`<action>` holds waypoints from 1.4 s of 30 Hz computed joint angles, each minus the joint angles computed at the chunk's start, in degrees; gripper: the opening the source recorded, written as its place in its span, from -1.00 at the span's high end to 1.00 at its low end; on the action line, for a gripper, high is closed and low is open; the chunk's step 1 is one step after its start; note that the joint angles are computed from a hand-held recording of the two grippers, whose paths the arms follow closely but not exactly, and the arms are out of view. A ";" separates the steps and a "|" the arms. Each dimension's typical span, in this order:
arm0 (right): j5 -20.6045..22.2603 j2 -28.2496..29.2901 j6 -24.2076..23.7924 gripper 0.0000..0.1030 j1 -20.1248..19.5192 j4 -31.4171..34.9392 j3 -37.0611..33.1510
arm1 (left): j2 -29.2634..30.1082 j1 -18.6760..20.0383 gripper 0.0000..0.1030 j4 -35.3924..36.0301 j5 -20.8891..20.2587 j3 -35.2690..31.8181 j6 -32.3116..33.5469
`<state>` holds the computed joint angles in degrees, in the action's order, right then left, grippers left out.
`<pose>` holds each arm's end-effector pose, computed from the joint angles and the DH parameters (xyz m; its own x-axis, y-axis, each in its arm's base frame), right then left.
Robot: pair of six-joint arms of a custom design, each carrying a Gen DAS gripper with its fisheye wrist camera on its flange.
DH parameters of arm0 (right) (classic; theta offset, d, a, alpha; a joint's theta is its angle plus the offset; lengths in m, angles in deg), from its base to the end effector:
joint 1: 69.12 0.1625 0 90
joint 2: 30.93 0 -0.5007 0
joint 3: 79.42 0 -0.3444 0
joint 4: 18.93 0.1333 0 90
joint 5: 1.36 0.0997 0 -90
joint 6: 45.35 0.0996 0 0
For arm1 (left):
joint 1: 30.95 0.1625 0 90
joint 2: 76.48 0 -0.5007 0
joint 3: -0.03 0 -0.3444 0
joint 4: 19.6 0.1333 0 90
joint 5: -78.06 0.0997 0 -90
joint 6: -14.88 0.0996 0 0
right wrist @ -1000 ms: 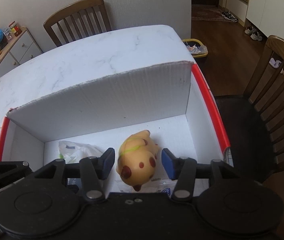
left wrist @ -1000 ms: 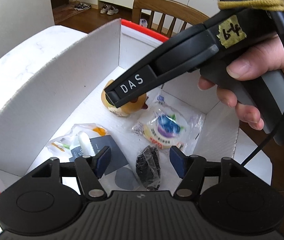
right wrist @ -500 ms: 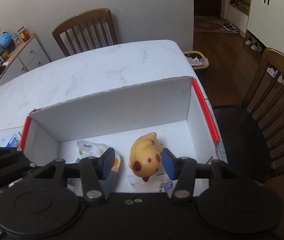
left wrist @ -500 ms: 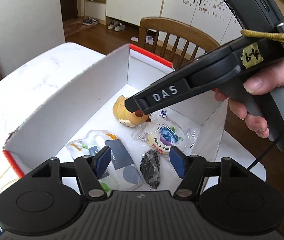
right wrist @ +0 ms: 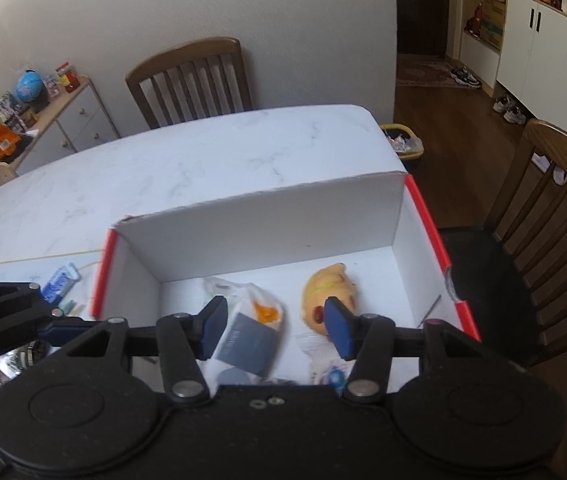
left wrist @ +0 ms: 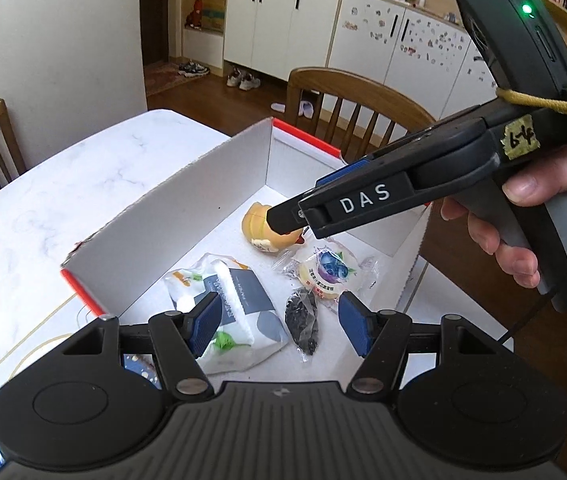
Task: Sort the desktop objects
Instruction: 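Withdraw both tools from the shoebox back over the table pile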
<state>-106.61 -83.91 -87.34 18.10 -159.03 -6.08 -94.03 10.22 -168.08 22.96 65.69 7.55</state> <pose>0.0702 -0.7629 0.4085 -0.7397 -0.4486 0.5016 -0.6091 0.7631 -0.2159 -0.4921 -0.6831 -0.0053 -0.7069 0.4625 -0.5352 0.6556 0.7124 -0.2503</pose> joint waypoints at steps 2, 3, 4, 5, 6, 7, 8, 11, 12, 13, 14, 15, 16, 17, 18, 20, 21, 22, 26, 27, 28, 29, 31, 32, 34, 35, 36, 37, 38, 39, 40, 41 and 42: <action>1.15 -0.94 -0.29 -0.24 0.15 -0.93 1.61 | -0.94 -0.31 -0.23 -1.79 0.31 2.04 -0.02; 1.72 -1.40 -0.47 -0.25 0.23 -1.36 2.36 | -1.44 -0.47 -0.23 -2.69 0.45 3.10 -0.15; 2.11 -1.79 -0.54 -0.26 0.33 -1.60 3.00 | -1.92 -0.60 -0.23 -3.52 0.45 4.10 -0.25; 2.43 -2.20 -0.56 -0.27 0.44 -1.93 3.72 | -2.54 -0.78 -0.23 -4.36 0.42 5.23 -0.39; 2.71 -2.55 -0.62 -0.28 0.54 -2.30 4.38 | -3.00 -0.91 -0.23 -5.14 0.51 6.19 -0.55; 2.92 -2.90 -0.71 -0.29 0.65 -2.73 5.09 | -3.42 -1.05 -0.23 -5.89 0.65 7.11 -0.66; 3.10 -3.21 -0.73 -0.30 0.77 -3.10 5.75 | -3.86 -1.18 -0.26 -6.72 0.76 8.08 -0.65; 3.30 -4.11 -0.76 -0.32 1.14 -4.76 8.04 | -5.19 -1.60 -0.32 -8.92 1.01 10.90 -0.82; 3.32 -4.38 -0.71 -0.32 1.27 -5.27 8.78 | -5.60 -1.71 -0.32 -9.50 1.06 11.78 -0.87; 3.43 -4.62 -0.54 -0.32 1.36 -5.52 9.36 | -5.98 -1.83 -0.34 -10.01 1.20 12.63 -0.95; 3.51 -4.88 -0.37 -0.32 1.44 -5.96 10.10 | -6.36 -1.98 -0.38 -10.42 1.39 13.43 -1.04; 3.47 -5.12 -0.22 -0.32 1.59 -6.42 10.74 | -6.80 -2.18 -0.39 -10.85 1.69 14.32 -1.16; 3.36 -5.31 -0.11 -0.32 1.74 -6.94 11.37 | -7.19 -2.36 -0.40 -11.22 2.03 15.12 -1.30; 3.32 -5.54 0.08 -0.33 1.88 -7.38 12.02 | -7.61 -2.52 -0.40 -11.59 2.25 15.92 -1.40; 3.38 -5.76 0.28 -0.33 2.00 -7.70 12.61 | -8.03 -2.66 -0.41 -12.04 2.40 16.74 -1.49; 3.48 -6.24 0.64 -0.40 2.28 -8.60 13.93 | -8.90 -2.95 -0.50 -13.05 2.83 18.46 -1.90; 3.69 -6.50 0.64 -0.44 2.36 -9.09 14.61 | -9.36 -3.08 -0.52 -13.61 2.93 19.35 -1.97; 3.98 -6.81 0.35 -0.48 2.44 -9.91 15.57 | -9.80 -3.21 -0.54 -14.14 3.08 20.23 -2.05; 3.83 -7.68 -0.01 -0.51 3.09 -12.86 18.94 | -11.54 -3.64 -0.64 -16.26 3.54 23.89 -2.66; 3.76 -7.84 0.20 -0.51 3.27 -13.33 19.58 | -11.99 -3.72 -0.64 -16.84 3.64 24.86 -2.97; 3.72 -8.00 0.32 -0.51 3.45 -13.92 20.29 | -12.43 -3.82 -0.64 -17.41 3.81 25.86 -3.36; 3.64 -8.17 0.43 -0.51 3.63 -14.55 20.99 | -12.92 -3.88 -0.65 -17.81 3.87 26.82 -3.82; 3.42 -8.50 0.67 -0.51 3.99 -15.73 22.39 | -13.83 -4.05 -0.75 -18.91 3.90 28.80 -4.71; 3.26 -8.63 0.81 -0.52 4.19 -16.21 23.05 | -14.26 -4.19 -0.92 -19.48 4.15 29.81 -5.13; 3.10 -8.92 1.00 -0.52 4.54 -17.09 24.37 | -15.02 -4.56 -1.00 -21.12 4.97 31.92 -5.46; 3.03 -9.08 1.11 -0.52 4.74 -17.56 25.06 | -15.44 -4.70 -1.00 -21.67 5.14 32.91 -5.69; 2.93 -9.17 1.29 -0.52 4.93 -18.09 25.70 | -15.87 -4.83 -1.00 -22.12 5.29 33.82 -6.10; 2.87 -9.23 1.52 -0.52 5.12 -18.58 26.33 | -16.31 -4.96 -1.00 -22.69 5.43 34.76 -6.44; 2.83 -9.37 1.69 -0.52 5.34 -19.12 27.07 | -16.76 -5.11 -1.00 -23.34 5.61 35.78 -6.72; 2.78 -9.44 1.74 -0.52 5.58 -19.74 27.76 | -17.16 -5.25 -1.00 -23.76 5.81 36.63 -7.07; 2.71 -9.51 1.74 -0.52 5.82 -20.30 28.44 | -17.60 -5.37 -1.00 -24.14 5.90 37.48 -7.38; 2.67 -9.57 1.82 -0.52 6.05 -20.76 29.04 | -18.06 -5.52 -1.00 -24.61 6.03 38.41 -7.64; 2.73 -9.62 1.90 -0.52 6.27 -21.19 29.65 | -18.47 -5.71 -1.00 -24.96 6.39 39.35 -8.04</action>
